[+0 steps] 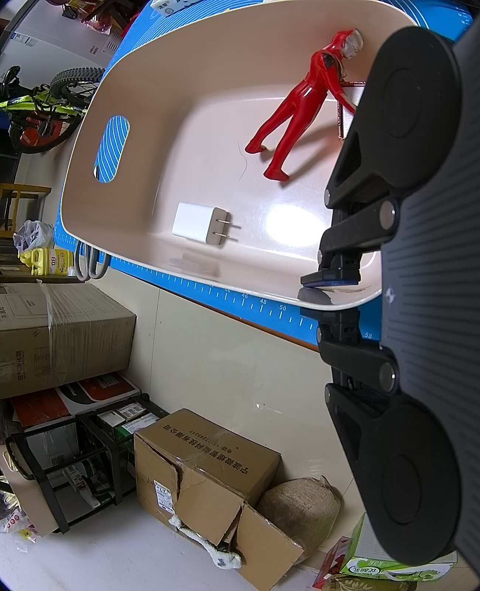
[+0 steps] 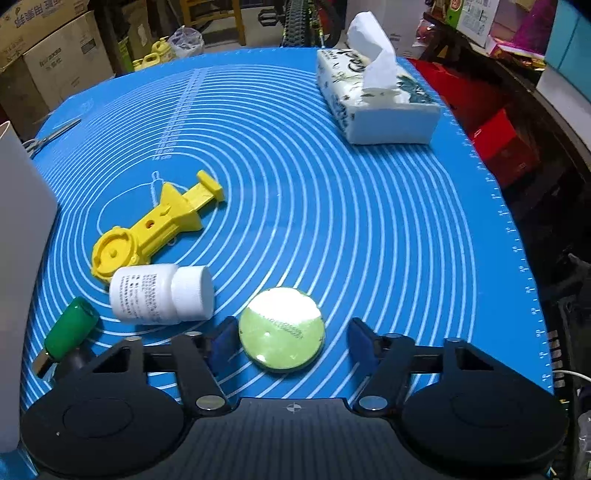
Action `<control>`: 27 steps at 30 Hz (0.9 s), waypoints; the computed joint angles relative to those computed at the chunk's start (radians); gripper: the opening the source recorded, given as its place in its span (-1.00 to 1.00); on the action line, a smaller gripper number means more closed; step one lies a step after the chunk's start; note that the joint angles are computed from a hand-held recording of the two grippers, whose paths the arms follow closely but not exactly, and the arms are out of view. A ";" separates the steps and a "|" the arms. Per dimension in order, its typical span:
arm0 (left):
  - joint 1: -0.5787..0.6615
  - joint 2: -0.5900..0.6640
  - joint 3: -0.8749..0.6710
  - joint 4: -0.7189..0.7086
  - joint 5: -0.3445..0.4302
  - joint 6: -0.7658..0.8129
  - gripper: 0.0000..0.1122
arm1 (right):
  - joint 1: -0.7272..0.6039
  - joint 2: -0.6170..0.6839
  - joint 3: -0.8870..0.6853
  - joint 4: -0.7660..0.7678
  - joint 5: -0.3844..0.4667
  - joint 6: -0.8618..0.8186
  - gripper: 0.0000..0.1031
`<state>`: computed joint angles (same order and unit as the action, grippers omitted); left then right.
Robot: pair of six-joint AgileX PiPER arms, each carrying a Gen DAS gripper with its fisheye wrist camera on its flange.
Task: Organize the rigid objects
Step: 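Move the right tool back to the mat and grasp the green round tin, then carry the green tin into the basket and open the right tool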
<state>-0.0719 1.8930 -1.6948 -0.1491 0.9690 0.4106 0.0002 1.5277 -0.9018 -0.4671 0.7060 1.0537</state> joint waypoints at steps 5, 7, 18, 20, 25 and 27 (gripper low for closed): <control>0.000 0.000 0.000 -0.001 0.000 0.000 -0.78 | 0.013 -0.001 0.001 -0.032 0.008 0.034 0.07; 0.000 0.000 0.000 -0.001 0.000 0.000 -0.78 | 0.021 0.004 -0.002 -0.046 0.015 0.049 0.06; -0.001 -0.001 0.002 0.000 -0.002 0.000 -0.78 | 0.090 -0.029 -0.046 -0.134 0.099 0.195 0.06; -0.001 -0.001 0.002 0.000 -0.002 -0.001 -0.78 | 0.122 -0.043 -0.060 -0.164 0.122 0.236 0.06; -0.001 -0.001 0.003 0.001 -0.002 -0.001 -0.78 | 0.213 -0.065 -0.110 -0.242 0.175 0.324 0.06; -0.001 -0.001 0.003 0.001 -0.002 -0.001 -0.78 | 0.240 -0.065 -0.134 -0.264 0.183 0.343 0.06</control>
